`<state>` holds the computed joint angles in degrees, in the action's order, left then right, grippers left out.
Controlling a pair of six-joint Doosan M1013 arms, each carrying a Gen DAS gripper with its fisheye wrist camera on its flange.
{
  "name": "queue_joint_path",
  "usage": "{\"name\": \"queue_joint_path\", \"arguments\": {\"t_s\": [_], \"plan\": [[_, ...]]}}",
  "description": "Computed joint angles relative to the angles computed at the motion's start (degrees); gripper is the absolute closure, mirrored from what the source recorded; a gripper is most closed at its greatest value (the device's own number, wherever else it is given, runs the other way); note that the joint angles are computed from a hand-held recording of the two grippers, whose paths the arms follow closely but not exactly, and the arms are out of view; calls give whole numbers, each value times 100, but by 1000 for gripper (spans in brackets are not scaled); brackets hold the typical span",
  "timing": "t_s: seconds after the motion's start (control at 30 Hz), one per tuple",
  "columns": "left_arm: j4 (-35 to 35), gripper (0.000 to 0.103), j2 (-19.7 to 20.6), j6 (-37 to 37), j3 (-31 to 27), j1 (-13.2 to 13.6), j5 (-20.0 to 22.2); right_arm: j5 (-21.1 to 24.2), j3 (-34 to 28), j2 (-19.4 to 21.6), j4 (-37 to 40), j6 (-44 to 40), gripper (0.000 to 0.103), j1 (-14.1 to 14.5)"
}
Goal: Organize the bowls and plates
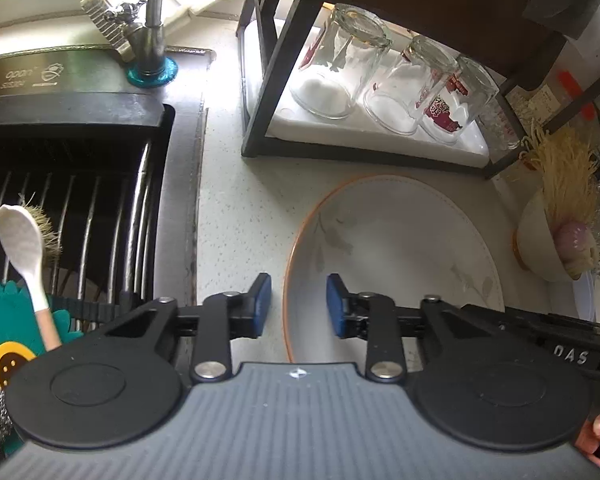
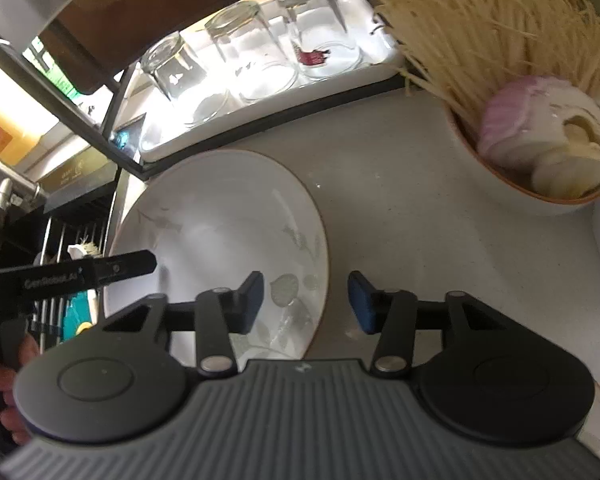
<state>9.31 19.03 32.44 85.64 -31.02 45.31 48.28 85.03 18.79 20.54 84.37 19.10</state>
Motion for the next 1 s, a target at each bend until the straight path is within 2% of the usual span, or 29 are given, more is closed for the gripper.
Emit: {"name": "queue_joint_path", "arguments": {"t_s": [0.07,0.13,0.23,0.33,0.43,0.7,1.0], "plan": [[-108,70,9,69,-3,24,-60,3,-28,14,-145,-12,59,37],[-110,75,28,148,-35,16,-29,53,-57,36,-166,-90,65,46],[-46,75,48,151,-66,-10,13,80,-74,61,-151,-151,74,39],[-60,80,44,138,-58,-2,19,79,-50,63,79,-245,75,-20],[-158,81,10,-55,-7,22,-26,171,-32,58,404,-371,76,-114],[-183,82,-40,3,-160,-41,145,61,119,-170,653,-747,76,-202],[121,82,-143,-64,-561,-329,474,-91,460,-689,1060,-1011,76,-444]]}}
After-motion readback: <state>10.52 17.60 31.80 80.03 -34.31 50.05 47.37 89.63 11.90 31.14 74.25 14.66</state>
